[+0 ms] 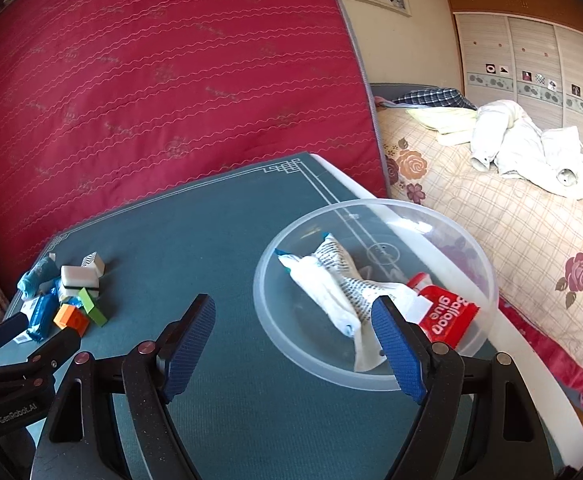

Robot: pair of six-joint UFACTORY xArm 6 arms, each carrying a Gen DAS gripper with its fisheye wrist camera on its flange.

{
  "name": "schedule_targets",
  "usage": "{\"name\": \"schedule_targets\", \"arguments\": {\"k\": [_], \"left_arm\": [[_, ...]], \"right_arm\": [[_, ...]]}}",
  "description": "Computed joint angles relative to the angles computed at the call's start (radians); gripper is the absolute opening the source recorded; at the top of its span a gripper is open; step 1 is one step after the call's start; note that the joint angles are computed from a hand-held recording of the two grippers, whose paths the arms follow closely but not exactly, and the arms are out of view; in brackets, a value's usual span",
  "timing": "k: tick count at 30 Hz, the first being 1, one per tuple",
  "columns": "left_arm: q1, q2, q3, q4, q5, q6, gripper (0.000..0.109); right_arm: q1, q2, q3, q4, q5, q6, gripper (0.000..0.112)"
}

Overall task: Organize objects
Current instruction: 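Withdraw both grippers from the bowl back toward the remaining items, then grasp the green dotted brick with the right gripper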

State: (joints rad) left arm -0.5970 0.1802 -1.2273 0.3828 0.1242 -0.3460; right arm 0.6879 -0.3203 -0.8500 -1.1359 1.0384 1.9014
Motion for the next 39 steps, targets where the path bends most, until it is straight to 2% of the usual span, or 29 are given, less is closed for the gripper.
{"name": "schedule_targets", "arguments": {"k": [17, 25, 30, 35, 39], "left_arm": [[0.084, -0.008, 0.027, -0.069, 0.006, 0.055, 0.102], [0.136, 0.001, 0.017, -0.189, 0.021, 0.123, 0.102], [0.189, 0.014, -0.007, -0.222, 0.035, 0.092, 0.102], [0.244, 0.035, -0.041, -0.142, 0.062, -0.037, 0.102], [0.274, 0.05, -0.062, -0.139, 0.09, -0.087, 0.102]], "right_arm": [[-0.039, 0.242, -0.193, 0.051, -0.168, -0.11, 0.081], [-0.068, 0.35, -0.293, 0.1, -0.278, -0.203, 0.081], [-0.082, 0.429, -0.371, 0.131, -0.337, -0.268, 0.081], [-0.099, 0.509, -0.453, 0.182, -0.398, -0.35, 0.081], [-0.102, 0.564, -0.51, 0.22, -0.411, -0.408, 0.081]]}}
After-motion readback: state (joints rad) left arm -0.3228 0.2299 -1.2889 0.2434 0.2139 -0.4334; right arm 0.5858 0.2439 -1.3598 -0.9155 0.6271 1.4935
